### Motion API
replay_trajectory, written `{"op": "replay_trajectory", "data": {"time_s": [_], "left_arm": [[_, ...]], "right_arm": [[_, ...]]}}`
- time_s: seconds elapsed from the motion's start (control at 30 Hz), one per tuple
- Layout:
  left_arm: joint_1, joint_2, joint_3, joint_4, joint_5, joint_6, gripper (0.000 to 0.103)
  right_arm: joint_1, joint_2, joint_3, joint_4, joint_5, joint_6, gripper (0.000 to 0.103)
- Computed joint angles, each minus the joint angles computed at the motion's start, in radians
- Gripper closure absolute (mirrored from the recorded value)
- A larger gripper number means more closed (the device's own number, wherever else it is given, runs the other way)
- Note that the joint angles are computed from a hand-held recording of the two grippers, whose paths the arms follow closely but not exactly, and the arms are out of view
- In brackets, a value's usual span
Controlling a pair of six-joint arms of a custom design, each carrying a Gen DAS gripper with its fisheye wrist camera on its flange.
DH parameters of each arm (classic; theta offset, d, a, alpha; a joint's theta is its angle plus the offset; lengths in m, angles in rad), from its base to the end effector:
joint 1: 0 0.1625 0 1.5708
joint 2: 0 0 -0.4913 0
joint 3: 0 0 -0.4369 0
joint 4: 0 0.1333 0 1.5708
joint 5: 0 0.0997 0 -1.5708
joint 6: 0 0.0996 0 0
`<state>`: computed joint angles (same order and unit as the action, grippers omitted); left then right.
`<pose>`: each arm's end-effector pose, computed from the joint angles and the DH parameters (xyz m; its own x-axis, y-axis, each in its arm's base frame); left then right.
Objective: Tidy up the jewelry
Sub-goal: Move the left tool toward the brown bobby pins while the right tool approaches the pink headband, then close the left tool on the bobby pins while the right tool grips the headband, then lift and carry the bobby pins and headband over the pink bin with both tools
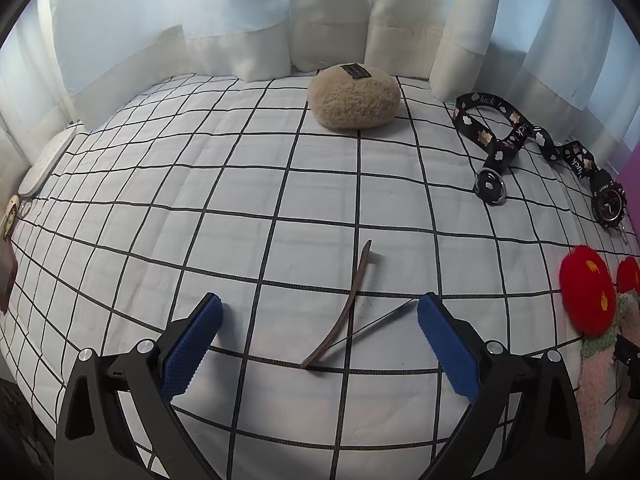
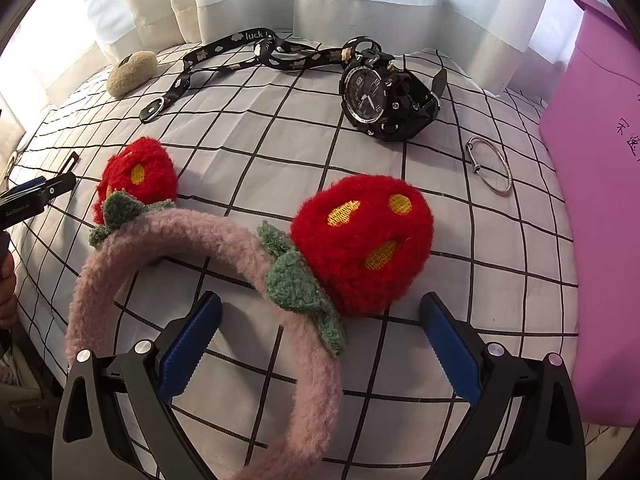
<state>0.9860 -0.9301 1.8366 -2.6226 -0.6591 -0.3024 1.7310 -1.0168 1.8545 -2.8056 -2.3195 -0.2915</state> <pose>-0.1933 -0.6761 0.1665 -0.7105 -0.0141 -0.7036 0.3505 0.8599 -0.3712 0.1717 -0.6519 0.2269 -0.6906 -0.1246 0.7124 -0.3608 0.9131 -0.1900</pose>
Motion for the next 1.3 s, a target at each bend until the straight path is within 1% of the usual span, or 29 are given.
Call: {"op": "replay_trajectory", "data": {"time_s": [0.07, 0.13, 0.17, 0.23, 0.27, 0.3, 0.33, 0.37, 0.4, 0.5, 0.57, 0.73, 0.9, 1.3], "left_arm": [[-0.005, -0.003, 0.010, -0.021, -0.012, 0.033, 0.018], [-0.012, -0.005, 0.020, -0.040, -0.025, 0.066, 0.033], [-0.016, -0.006, 0.024, -0.051, -0.033, 0.086, 0.037], [-0.022, -0.004, 0.026, -0.061, -0.046, 0.112, 0.054], [-0.024, -0.005, 0.029, -0.068, -0.055, 0.125, 0.060], [-0.026, -0.003, 0.029, -0.072, -0.060, 0.137, 0.074], [-0.029, -0.002, 0.030, -0.073, -0.065, 0.144, 0.087], [-0.032, 0.001, 0.028, -0.068, -0.064, 0.145, 0.088], [-0.034, 0.002, 0.028, -0.066, -0.061, 0.142, 0.089], [-0.028, -0.006, 0.025, -0.052, -0.084, 0.120, 0.092], [-0.025, -0.015, 0.026, -0.042, -0.101, 0.108, 0.092], [-0.030, -0.032, 0.037, -0.007, -0.108, 0.062, 0.093], [-0.039, -0.050, 0.043, 0.014, -0.123, 0.018, 0.093], [-0.076, -0.056, 0.010, -0.013, -0.127, 0.038, 0.093]], "right_arm": [[0.001, 0.003, -0.001, -0.004, 0.003, -0.004, 0.010], [0.001, 0.003, -0.002, -0.002, 0.004, 0.000, 0.010], [0.001, 0.004, -0.002, -0.001, 0.004, 0.001, 0.010], [0.002, 0.003, 0.000, -0.005, 0.012, -0.009, 0.014], [0.004, 0.002, 0.002, -0.011, 0.017, -0.022, 0.020], [0.006, 0.000, 0.006, -0.020, 0.022, -0.035, 0.029], [0.009, 0.001, 0.008, -0.029, 0.022, -0.045, 0.035], [0.012, 0.000, 0.010, -0.035, 0.022, -0.047, 0.046], [0.014, 0.001, 0.010, -0.042, 0.020, -0.050, 0.062], [0.014, -0.003, 0.007, -0.032, 0.028, -0.061, 0.076], [0.012, -0.010, 0.010, -0.025, 0.046, -0.054, 0.082], [0.008, -0.027, 0.015, -0.010, 0.087, -0.022, 0.085], [0.017, -0.039, 0.016, -0.024, 0.108, -0.026, 0.086], [0.048, -0.059, 0.008, -0.095, 0.150, -0.070, 0.086]]}}
